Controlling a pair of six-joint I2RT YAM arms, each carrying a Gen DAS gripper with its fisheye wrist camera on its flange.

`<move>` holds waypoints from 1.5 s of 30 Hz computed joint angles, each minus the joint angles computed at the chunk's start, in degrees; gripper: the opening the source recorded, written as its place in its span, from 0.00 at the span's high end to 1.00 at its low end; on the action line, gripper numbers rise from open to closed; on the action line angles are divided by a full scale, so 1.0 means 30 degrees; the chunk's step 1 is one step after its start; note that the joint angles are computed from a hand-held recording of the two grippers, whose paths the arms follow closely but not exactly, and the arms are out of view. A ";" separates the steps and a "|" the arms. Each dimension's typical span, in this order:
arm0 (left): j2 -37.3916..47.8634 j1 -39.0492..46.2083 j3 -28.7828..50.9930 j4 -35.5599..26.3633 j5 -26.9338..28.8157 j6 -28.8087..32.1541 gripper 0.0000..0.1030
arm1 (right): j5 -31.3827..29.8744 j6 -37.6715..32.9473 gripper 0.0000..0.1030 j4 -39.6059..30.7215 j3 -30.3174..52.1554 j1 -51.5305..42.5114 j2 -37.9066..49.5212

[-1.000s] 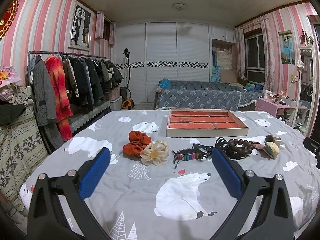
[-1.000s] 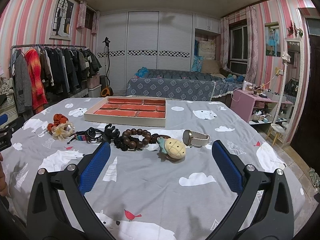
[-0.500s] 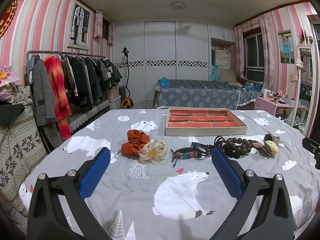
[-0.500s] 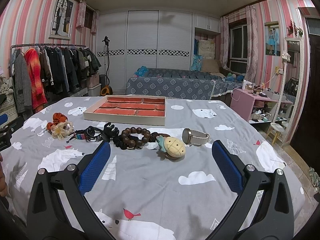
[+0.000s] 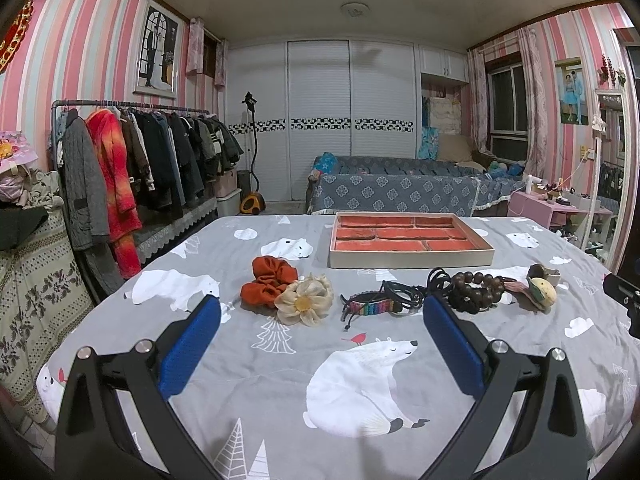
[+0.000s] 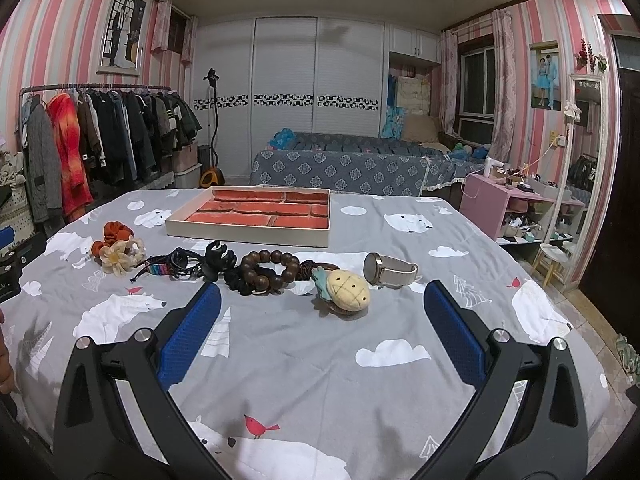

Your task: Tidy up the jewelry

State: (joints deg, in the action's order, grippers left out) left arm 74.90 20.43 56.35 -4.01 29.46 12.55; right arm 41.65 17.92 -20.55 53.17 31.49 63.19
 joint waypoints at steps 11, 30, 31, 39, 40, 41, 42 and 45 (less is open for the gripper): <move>0.0220 -0.0059 0.0145 -0.0462 0.0176 0.0357 0.04 | -0.0258 -0.0004 0.04 0.0069 0.0074 -0.0272 0.0354; 0.2154 -0.3431 0.2127 -0.1413 -0.1629 0.0023 0.04 | -0.4800 -0.1893 0.04 0.0900 0.1725 -0.4786 0.3580; 0.2273 -0.3685 0.2173 -0.1364 -0.2022 0.0025 0.04 | -0.5094 -0.2042 0.04 0.0833 0.2006 -0.5161 0.4047; 0.4686 -0.5012 0.3813 -0.1796 -0.3396 0.0082 0.04 | -0.6572 -0.2614 0.04 0.0442 0.3674 -0.6778 0.6645; 0.4993 -0.5089 0.4051 -0.1877 -0.3386 0.0125 0.04 | -0.6560 -0.2717 0.04 0.0418 0.3905 -0.6804 0.6922; 0.5329 -0.5096 0.4344 -0.1997 -0.3282 0.0165 0.04 | -0.6601 -0.2815 0.04 0.0403 0.4154 -0.6847 0.7224; 0.5613 -0.4994 0.4637 -0.2167 -0.3077 0.0185 0.04 | -0.6709 -0.2832 0.04 0.0497 0.4222 -0.6903 0.7365; 0.6681 -0.4438 0.5584 -0.1934 -0.3155 0.0329 0.04 | -0.6775 -0.2739 0.04 0.0383 0.4583 -0.6976 0.7685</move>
